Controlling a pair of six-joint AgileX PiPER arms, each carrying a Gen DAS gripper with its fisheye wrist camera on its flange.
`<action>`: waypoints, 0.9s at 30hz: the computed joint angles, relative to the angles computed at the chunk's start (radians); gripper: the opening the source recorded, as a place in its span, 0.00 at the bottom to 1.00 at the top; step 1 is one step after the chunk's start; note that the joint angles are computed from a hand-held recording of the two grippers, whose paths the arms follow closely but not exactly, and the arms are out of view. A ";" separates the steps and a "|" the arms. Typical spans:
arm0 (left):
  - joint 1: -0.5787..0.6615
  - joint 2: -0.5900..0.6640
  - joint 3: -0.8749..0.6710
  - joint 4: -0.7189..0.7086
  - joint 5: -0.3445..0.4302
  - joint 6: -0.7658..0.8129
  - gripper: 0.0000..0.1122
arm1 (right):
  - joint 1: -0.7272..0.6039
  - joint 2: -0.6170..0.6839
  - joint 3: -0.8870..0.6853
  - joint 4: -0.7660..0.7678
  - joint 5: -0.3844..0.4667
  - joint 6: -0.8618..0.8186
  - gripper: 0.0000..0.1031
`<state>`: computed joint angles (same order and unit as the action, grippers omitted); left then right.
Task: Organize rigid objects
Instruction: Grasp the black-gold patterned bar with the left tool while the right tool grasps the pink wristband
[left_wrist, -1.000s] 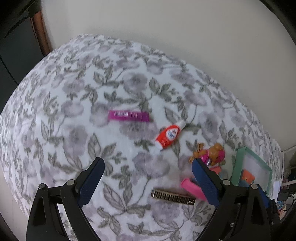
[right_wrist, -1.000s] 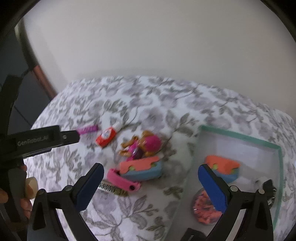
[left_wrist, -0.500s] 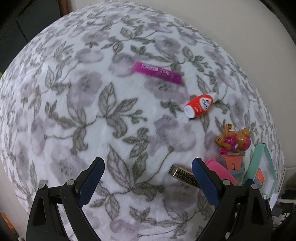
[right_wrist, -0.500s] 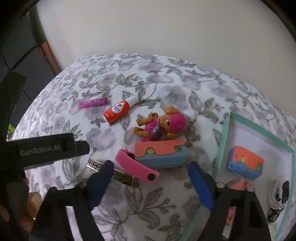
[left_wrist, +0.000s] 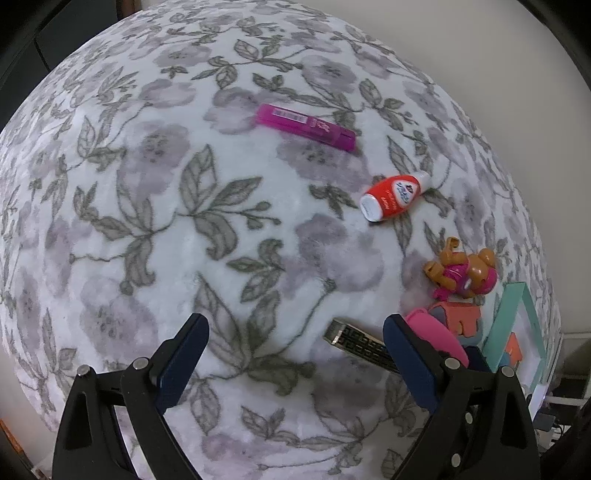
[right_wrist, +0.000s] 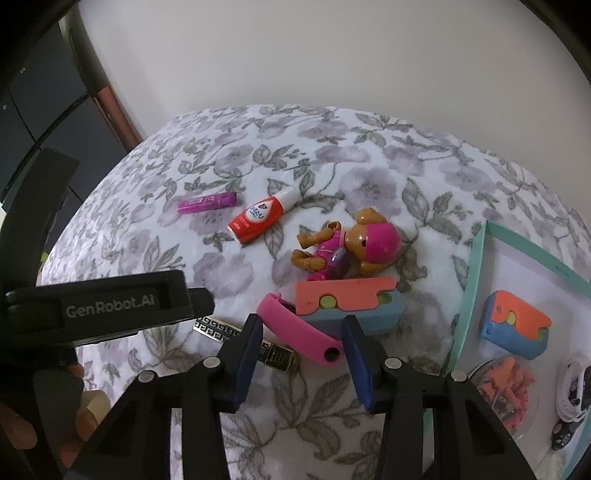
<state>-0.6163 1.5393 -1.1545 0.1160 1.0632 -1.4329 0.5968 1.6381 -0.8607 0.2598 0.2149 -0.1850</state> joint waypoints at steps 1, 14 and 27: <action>-0.002 0.000 0.001 -0.003 -0.007 0.002 0.85 | -0.004 -0.001 0.001 0.026 0.003 -0.025 0.45; -0.042 0.089 -0.056 -0.050 -0.094 0.023 0.67 | -0.093 -0.026 0.006 0.294 0.089 -0.278 0.37; -0.091 0.231 -0.227 0.049 0.014 0.022 0.41 | -0.116 -0.027 0.009 0.361 0.119 -0.348 0.37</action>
